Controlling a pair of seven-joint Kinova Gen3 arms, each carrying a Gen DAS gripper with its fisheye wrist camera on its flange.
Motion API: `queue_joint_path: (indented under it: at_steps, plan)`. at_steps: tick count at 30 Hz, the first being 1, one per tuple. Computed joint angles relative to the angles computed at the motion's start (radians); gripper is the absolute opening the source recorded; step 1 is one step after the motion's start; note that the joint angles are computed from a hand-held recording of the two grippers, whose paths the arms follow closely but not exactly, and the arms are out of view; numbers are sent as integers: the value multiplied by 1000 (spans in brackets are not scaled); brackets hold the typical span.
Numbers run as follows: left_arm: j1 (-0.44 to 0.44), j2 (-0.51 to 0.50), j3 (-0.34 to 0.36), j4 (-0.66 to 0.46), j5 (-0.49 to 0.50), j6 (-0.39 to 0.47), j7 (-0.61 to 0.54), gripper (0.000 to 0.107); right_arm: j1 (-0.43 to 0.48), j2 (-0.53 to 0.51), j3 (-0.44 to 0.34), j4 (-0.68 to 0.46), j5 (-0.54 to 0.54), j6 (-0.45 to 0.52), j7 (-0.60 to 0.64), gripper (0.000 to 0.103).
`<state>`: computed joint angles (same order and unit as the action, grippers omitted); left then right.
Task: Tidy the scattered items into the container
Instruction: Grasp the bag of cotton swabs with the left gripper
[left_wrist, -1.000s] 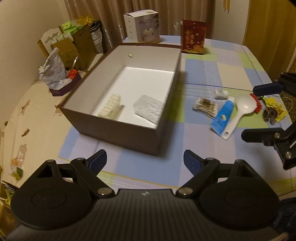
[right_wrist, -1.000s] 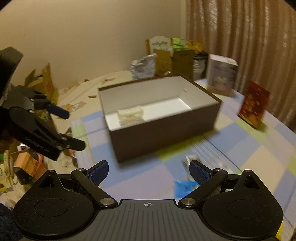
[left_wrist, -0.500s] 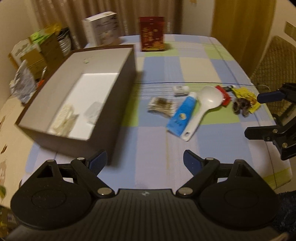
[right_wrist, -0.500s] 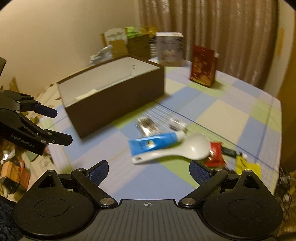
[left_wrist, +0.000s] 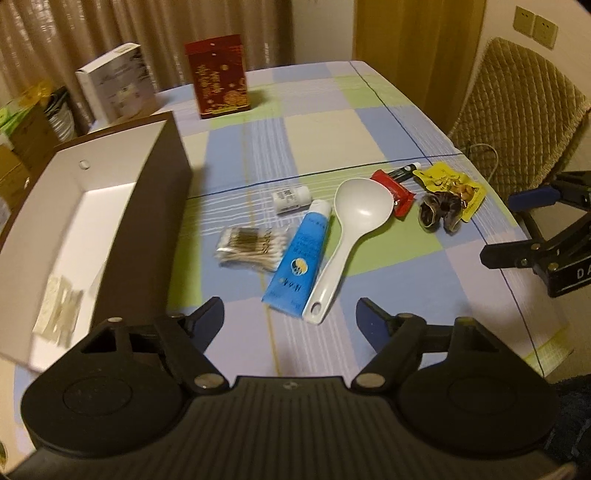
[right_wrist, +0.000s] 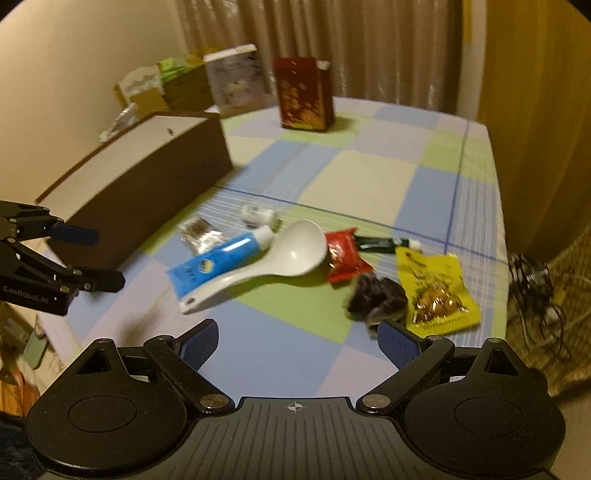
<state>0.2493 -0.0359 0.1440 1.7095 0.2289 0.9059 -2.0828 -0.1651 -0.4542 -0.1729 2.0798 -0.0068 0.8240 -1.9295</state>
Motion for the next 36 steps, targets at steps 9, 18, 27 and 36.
queue_joint_path:
  at_steps: [9, 18, 27, 36]
  plan:
    - [-20, 157, 58, -130, -62, 26, -108, 59, 15, 71, 28, -5, -7, -31, -25, 99]
    - [-235, 362, 475, -299, -411, 89, -474, 54, 59, 94, 35, -3, 4, -12, -123, 99]
    - [-178, 574, 589, -464, -616, 289, -841, 53, 109, 80, -3, 2, 56, 55, -309, 99]
    - [81, 677, 172, -719, -408, 501, -1096, 23, 94, 67, -57, -2, 98, 105, -481, 99]
